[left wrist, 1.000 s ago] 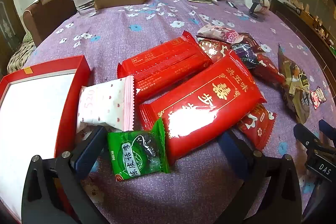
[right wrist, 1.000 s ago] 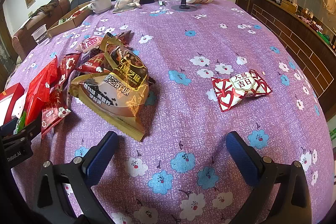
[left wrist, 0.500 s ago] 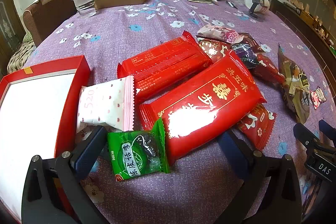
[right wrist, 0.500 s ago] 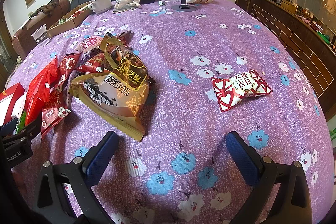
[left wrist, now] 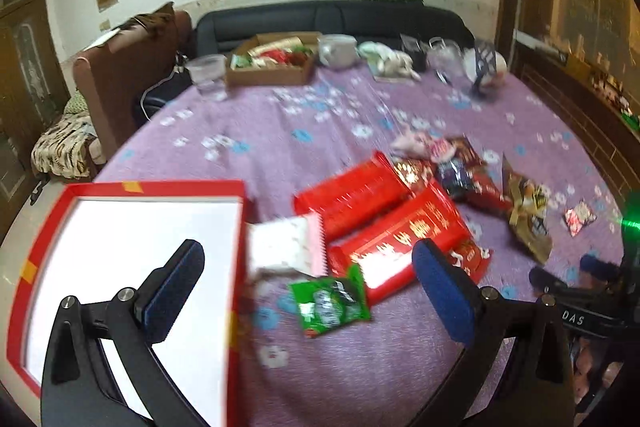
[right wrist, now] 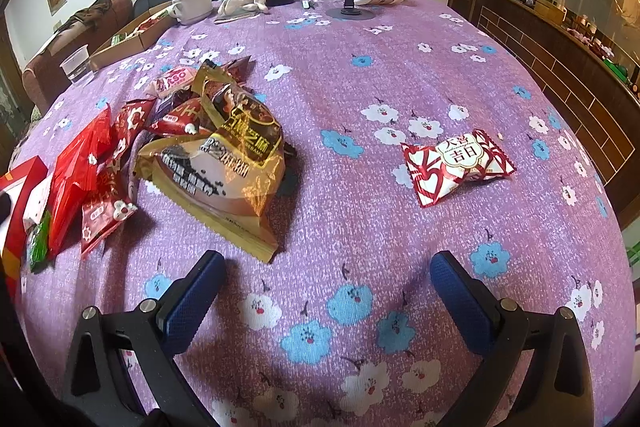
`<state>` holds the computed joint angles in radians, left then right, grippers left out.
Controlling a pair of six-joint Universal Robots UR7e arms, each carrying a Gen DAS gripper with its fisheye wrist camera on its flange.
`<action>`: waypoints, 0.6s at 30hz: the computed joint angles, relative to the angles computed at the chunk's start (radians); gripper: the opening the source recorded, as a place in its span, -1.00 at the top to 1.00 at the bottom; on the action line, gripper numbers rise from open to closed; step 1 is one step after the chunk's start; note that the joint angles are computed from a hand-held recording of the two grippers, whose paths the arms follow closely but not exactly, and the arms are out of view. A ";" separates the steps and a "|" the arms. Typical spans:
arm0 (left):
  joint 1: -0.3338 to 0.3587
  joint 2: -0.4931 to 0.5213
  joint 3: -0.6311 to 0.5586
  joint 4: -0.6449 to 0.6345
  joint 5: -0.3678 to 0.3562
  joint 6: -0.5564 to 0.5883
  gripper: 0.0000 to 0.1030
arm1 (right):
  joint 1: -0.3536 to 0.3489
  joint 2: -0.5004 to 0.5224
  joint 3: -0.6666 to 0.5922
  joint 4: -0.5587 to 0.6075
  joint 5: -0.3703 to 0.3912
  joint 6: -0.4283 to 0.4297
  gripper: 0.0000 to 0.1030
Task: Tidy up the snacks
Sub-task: 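Grasp the gold black-sesame snack bag with the right gripper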
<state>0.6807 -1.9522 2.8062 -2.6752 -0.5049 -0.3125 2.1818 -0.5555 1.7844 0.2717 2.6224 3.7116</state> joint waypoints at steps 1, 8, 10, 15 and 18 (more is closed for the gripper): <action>-0.008 -0.041 0.001 0.033 0.009 -0.006 -1.00 | 0.007 -0.009 0.009 -0.006 -0.011 0.004 -1.00; 0.012 -0.194 -0.026 0.147 0.014 0.021 -1.00 | 0.120 -0.041 0.001 -0.028 0.034 -0.003 -0.99; 0.016 -0.227 -0.028 0.157 0.018 0.034 -1.00 | 0.154 -0.033 -0.031 -0.003 0.056 -0.004 -0.99; 0.027 -0.269 -0.032 0.176 0.028 0.047 -1.00 | 0.203 0.003 -0.115 0.049 0.076 -0.033 -0.99; 0.049 -0.253 -0.034 0.126 0.023 0.091 -1.00 | 0.206 0.027 -0.163 0.063 0.073 -0.066 -0.99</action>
<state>0.7294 -2.2053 2.7717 -2.5493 -0.4818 -0.2218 2.3879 -0.5286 1.6213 0.3349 2.6955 3.6461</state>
